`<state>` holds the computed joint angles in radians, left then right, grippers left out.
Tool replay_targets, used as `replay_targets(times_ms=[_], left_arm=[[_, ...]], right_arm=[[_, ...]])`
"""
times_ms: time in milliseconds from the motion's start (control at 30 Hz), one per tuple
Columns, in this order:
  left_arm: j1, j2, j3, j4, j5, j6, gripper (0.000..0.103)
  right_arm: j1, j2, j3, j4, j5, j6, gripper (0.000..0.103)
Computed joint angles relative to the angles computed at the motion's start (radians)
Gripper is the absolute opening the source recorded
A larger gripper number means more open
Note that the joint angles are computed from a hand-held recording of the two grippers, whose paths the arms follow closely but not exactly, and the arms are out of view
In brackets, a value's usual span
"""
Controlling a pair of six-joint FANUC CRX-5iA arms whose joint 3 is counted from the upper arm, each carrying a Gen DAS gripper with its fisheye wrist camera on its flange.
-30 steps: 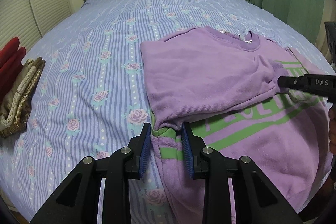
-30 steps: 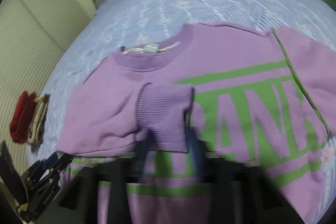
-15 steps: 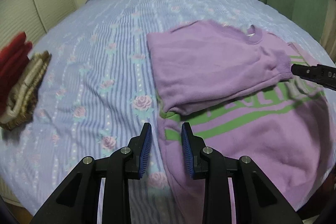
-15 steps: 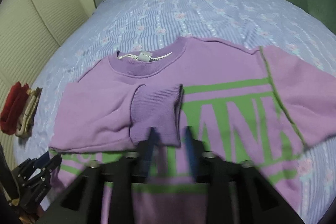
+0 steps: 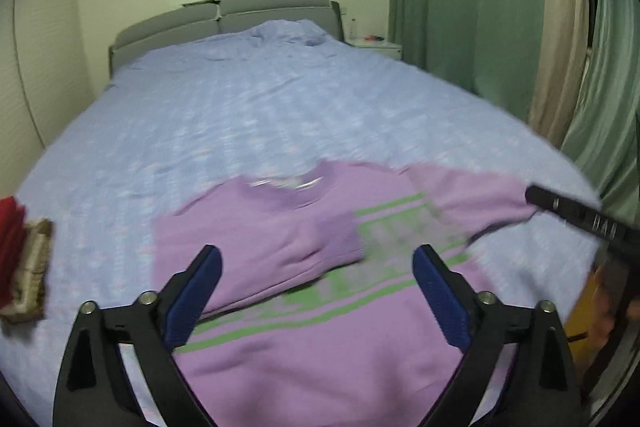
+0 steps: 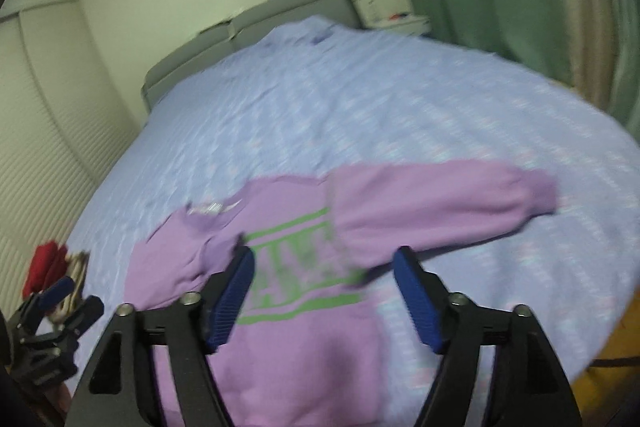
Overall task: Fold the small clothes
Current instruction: 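Grasp the cuff of the other sleeve with the right gripper, then lift and fold the held sleeve across the body with the right gripper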
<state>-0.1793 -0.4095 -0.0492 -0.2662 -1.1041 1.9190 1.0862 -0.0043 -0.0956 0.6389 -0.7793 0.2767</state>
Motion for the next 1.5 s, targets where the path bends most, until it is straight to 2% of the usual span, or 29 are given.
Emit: replay_targets(times_ms=[133,233,433,533,700,867,1000,1167,1233,1267,1300,1333,1400,1433,1500], left_arm=[[-0.1,0.113,0.096,-0.07,0.009,0.091,0.1],[-0.145,0.189,0.155,-0.073,0.018,0.109,0.101],[-0.212,0.334,0.277,-0.085,-0.002,0.123,0.101],[-0.239,0.395,0.334,-0.11,-0.016,0.106,0.101],[-0.251,0.488,0.413,-0.11,-0.058,0.108,0.101],[-0.26,0.518,0.431,-0.104,-0.064,0.112,0.101],[-0.264,0.517,0.421,-0.105,-0.061,0.094,0.101],[-0.269,0.506,0.411,-0.124,-0.063,0.09,0.101],[-0.267,0.504,0.409,-0.12,-0.063,0.089,0.101],[-0.264,0.502,0.405,-0.114,-0.061,0.09,0.101],[-0.259,0.5,0.401,-0.108,-0.06,0.092,0.101],[-0.253,0.498,0.398,-0.105,-0.061,0.098,0.101],[-0.237,0.49,0.387,-0.094,-0.064,0.11,0.101],[-0.228,0.481,0.375,-0.087,-0.065,0.114,0.101],[-0.2,0.457,0.345,-0.072,-0.067,0.125,0.101]], right_arm=[[-0.04,-0.038,-0.036,0.033,-0.05,-0.031,0.075],[-0.08,-0.06,-0.065,0.031,-0.061,-0.037,0.075],[-0.191,-0.087,-0.156,0.009,-0.017,-0.08,0.075],[-0.242,-0.091,-0.181,-0.043,0.013,-0.101,0.075],[-0.296,-0.085,-0.209,-0.123,0.105,-0.114,0.071],[-0.331,-0.054,-0.224,-0.177,0.228,-0.116,0.07],[-0.368,-0.013,-0.211,-0.301,0.33,-0.078,0.07],[-0.41,0.008,-0.247,-0.284,0.495,-0.173,0.07],[-0.421,0.014,-0.251,-0.29,0.521,-0.195,0.063],[-0.422,0.02,-0.252,-0.258,0.516,-0.232,0.054],[-0.42,0.024,-0.245,-0.246,0.498,-0.234,0.045],[-0.416,0.028,-0.236,-0.243,0.48,-0.224,0.043],[-0.404,0.035,-0.205,-0.254,0.424,-0.174,0.03],[-0.398,0.03,-0.194,-0.247,0.393,-0.149,0.029],[-0.376,0.025,-0.191,-0.12,0.337,-0.198,0.026]])
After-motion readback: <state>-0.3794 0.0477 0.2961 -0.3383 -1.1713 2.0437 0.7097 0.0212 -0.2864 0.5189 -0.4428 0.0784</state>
